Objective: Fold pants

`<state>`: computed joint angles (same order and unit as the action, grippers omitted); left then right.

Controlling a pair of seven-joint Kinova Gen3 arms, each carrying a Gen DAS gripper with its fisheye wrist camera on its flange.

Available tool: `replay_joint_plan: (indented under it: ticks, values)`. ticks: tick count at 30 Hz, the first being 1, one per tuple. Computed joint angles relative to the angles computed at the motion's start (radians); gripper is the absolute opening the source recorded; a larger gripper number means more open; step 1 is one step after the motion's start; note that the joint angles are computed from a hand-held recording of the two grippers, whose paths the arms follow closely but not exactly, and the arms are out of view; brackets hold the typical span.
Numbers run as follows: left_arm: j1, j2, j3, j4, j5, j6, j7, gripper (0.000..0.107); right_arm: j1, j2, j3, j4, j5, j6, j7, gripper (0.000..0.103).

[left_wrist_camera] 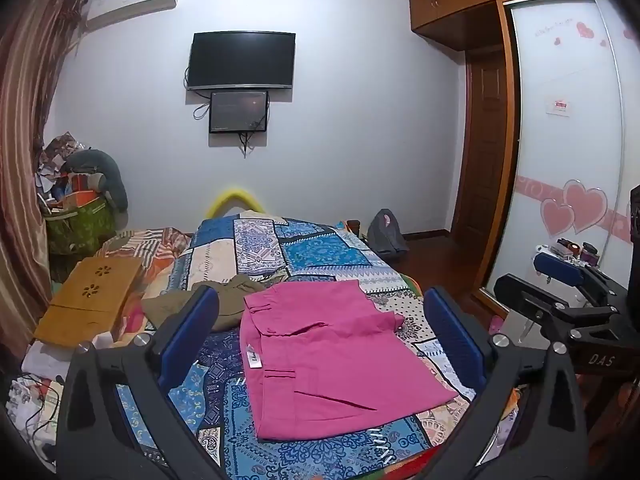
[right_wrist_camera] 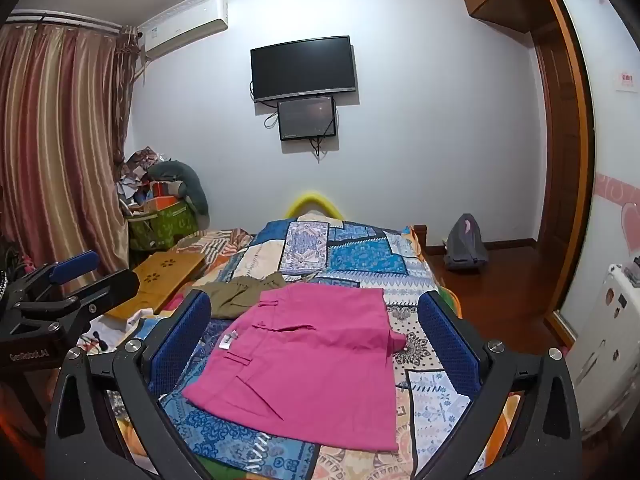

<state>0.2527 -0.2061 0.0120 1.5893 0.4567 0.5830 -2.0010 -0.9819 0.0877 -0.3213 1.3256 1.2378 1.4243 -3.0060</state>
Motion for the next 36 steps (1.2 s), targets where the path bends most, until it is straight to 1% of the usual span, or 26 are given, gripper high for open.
replay_joint_plan:
  ticks: [7, 8, 9, 12, 15, 27, 30, 36]
  values:
    - [-0.002, 0.008, 0.014, -0.006, -0.011, -0.004, 0.010, 0.103, -0.001, 0.001, 0.000, 0.000, 0.000, 0.001, -0.002, 0.103]
    - [0.004, 0.007, 0.012, 0.003, -0.005, -0.020, 0.005, 0.103, 0.000, 0.001, 0.001, 0.001, -0.002, -0.001, -0.001, 0.103]
    - [0.012, -0.008, -0.009, 0.030, 0.018, -0.029, -0.005, 0.103, -0.001, 0.002, 0.001, -0.001, -0.001, 0.001, 0.000, 0.103]
    - [0.022, -0.012, -0.021, 0.045, 0.039, -0.041, -0.029, 0.103, -0.001, 0.001, 0.001, -0.002, -0.002, 0.000, -0.001, 0.103]
    - [0.011, 0.000, -0.014, 0.020, 0.022, -0.025, -0.018, 0.103, -0.002, 0.002, 0.001, -0.003, -0.003, 0.000, -0.001, 0.103]
    - [0.005, 0.001, -0.009, 0.018, 0.021, -0.022, -0.019, 0.103, -0.001, -0.001, 0.000, 0.002, -0.009, 0.000, -0.002, 0.103]
    - [-0.002, 0.001, 0.003, 0.017, 0.005, -0.029, -0.005, 0.103, -0.002, 0.000, -0.001, 0.002, -0.007, 0.003, -0.003, 0.103]
    - [0.003, 0.007, -0.005, 0.009, 0.010, -0.016, -0.007, 0.103, -0.001, 0.003, 0.000, -0.002, -0.009, 0.003, 0.000, 0.103]
